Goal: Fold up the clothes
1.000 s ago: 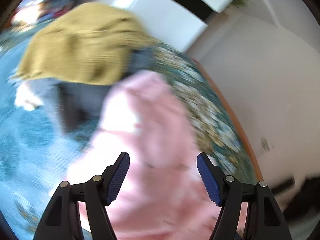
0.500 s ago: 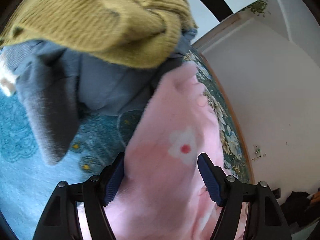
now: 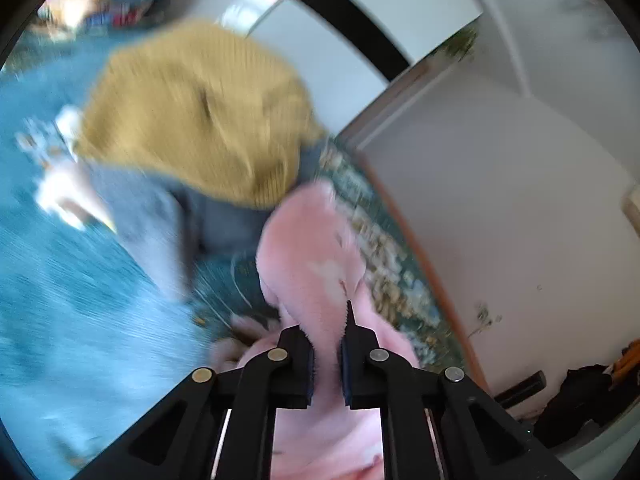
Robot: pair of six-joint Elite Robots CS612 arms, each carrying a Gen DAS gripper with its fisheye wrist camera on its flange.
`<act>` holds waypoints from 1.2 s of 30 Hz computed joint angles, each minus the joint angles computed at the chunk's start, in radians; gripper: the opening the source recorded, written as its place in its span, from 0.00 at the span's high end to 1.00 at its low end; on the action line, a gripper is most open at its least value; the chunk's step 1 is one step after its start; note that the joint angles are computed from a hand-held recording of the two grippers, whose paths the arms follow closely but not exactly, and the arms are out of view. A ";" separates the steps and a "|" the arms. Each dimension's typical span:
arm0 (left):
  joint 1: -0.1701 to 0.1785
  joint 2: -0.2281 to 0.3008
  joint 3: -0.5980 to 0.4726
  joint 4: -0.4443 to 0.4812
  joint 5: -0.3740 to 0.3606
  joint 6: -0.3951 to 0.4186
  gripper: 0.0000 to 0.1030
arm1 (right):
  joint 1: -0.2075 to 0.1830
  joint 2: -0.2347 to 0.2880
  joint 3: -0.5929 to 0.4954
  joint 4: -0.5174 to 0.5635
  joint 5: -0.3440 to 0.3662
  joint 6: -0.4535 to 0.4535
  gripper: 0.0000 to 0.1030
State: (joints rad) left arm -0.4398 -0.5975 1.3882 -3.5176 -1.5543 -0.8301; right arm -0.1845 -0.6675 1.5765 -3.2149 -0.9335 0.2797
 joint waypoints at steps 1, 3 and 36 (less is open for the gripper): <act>-0.004 -0.038 0.064 -0.040 0.046 0.029 0.91 | -0.001 -0.008 0.000 -0.032 -0.006 -0.016 0.82; -0.007 -0.105 0.180 -0.103 0.144 0.087 0.91 | 0.003 -0.019 -0.006 -0.095 -0.024 -0.038 0.83; 0.001 -0.004 -0.132 0.511 0.163 0.317 0.27 | -0.032 0.022 -0.036 -0.087 -0.281 -0.010 0.85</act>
State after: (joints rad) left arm -0.4385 -0.6016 1.2560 -3.0068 -1.3911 -0.5134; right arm -0.2170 -0.6452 1.5406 -3.3024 -1.2146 0.2695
